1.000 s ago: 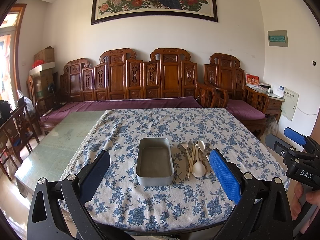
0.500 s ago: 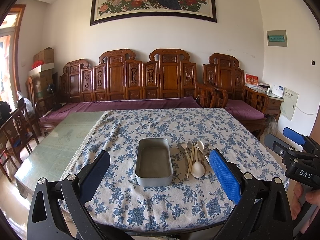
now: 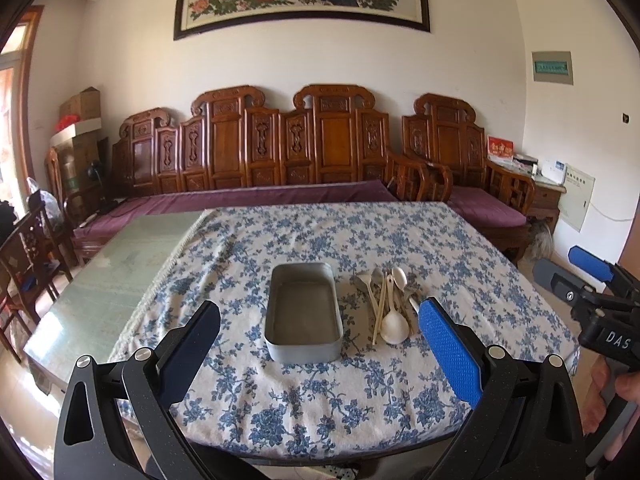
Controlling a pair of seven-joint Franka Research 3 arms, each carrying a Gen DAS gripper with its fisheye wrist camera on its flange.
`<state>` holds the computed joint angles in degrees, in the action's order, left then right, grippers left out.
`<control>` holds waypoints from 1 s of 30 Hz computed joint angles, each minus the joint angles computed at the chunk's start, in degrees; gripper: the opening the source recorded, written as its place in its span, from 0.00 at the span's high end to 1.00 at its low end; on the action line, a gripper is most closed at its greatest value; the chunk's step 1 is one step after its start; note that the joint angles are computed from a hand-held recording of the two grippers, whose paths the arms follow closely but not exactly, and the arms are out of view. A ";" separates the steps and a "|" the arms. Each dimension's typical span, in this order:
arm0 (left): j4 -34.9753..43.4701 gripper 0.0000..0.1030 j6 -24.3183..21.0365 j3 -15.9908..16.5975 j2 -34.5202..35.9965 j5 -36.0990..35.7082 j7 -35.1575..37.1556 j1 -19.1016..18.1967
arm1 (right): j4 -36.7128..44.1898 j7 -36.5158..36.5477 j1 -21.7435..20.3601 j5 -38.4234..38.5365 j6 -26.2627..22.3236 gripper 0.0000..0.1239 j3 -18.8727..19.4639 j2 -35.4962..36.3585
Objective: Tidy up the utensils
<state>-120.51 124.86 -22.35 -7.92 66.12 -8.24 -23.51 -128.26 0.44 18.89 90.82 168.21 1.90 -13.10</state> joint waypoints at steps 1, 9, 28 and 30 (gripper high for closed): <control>-0.03 0.07 0.69 0.22 0.43 -0.29 0.35 0.08 | 0.23 -0.68 -0.04 0.50 -0.07 0.19 -0.11 0.55; 1.68 0.07 10.30 3.51 5.74 -1.18 5.54 1.65 | 5.08 3.61 -2.12 -5.53 -1.66 0.28 -0.14 9.07; 13.02 0.40 28.85 10.98 23.66 -16.75 29.32 3.88 | 31.51 33.50 -8.29 -41.53 -6.19 0.55 2.79 39.95; 14.57 0.48 29.76 11.09 25.80 -20.41 33.14 3.94 | 33.61 35.22 -9.11 -43.61 -6.54 0.55 3.54 41.96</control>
